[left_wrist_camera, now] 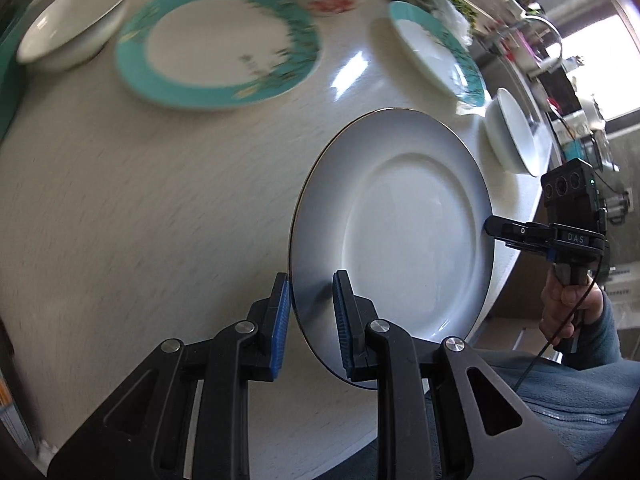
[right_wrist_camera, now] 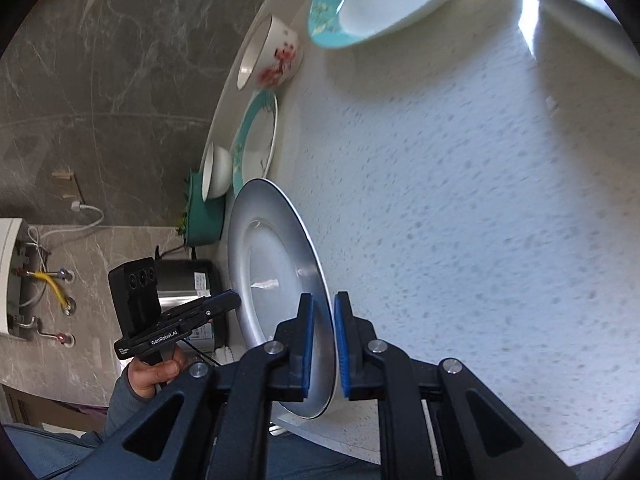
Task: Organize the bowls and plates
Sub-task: 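Lift the grey plate with both grippers and carry it along the counter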
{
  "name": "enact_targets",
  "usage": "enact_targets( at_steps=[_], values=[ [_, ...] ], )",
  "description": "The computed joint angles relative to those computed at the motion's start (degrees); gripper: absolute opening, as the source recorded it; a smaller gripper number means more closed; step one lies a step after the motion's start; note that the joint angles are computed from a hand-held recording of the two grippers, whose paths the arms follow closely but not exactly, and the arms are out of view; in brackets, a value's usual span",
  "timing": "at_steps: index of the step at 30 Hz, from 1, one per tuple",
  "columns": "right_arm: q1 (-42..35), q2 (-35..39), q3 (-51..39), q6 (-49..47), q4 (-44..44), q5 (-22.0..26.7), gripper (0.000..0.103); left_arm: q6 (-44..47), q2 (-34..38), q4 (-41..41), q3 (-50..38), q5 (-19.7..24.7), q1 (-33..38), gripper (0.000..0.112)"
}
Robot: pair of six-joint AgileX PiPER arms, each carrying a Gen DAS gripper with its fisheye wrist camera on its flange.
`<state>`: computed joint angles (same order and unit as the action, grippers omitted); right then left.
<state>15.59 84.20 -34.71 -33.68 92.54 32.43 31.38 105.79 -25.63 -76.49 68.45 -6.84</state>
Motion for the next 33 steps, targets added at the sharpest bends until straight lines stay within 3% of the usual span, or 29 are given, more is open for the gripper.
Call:
enact_targets(
  at_steps=[5,13,19,28,33],
  values=[
    [3.3,4.8,-3.1,-0.5,0.9,-1.4,0.014,2.0,0.3,-0.4,3.4,-2.6,3.1,0.02],
    [4.7,7.5,-7.0,4.6,-5.6,-2.5,0.014,5.7,3.3,-0.9,4.2,-4.6,6.4,0.022],
    [5.3,9.1,-9.2,11.4,-13.4,-4.0,0.015,4.5,3.6,0.4,4.0,-6.3,3.9,0.022],
    [6.2,9.0,-10.0,13.9,-18.0,-5.2,0.015,3.4,2.7,0.5,4.7,-7.4,3.1,0.023],
    [7.2,9.4,-11.0,15.0,-19.1,-6.2,0.021,3.8,2.3,0.5,5.3,-8.3,2.6,0.026]
  ],
)
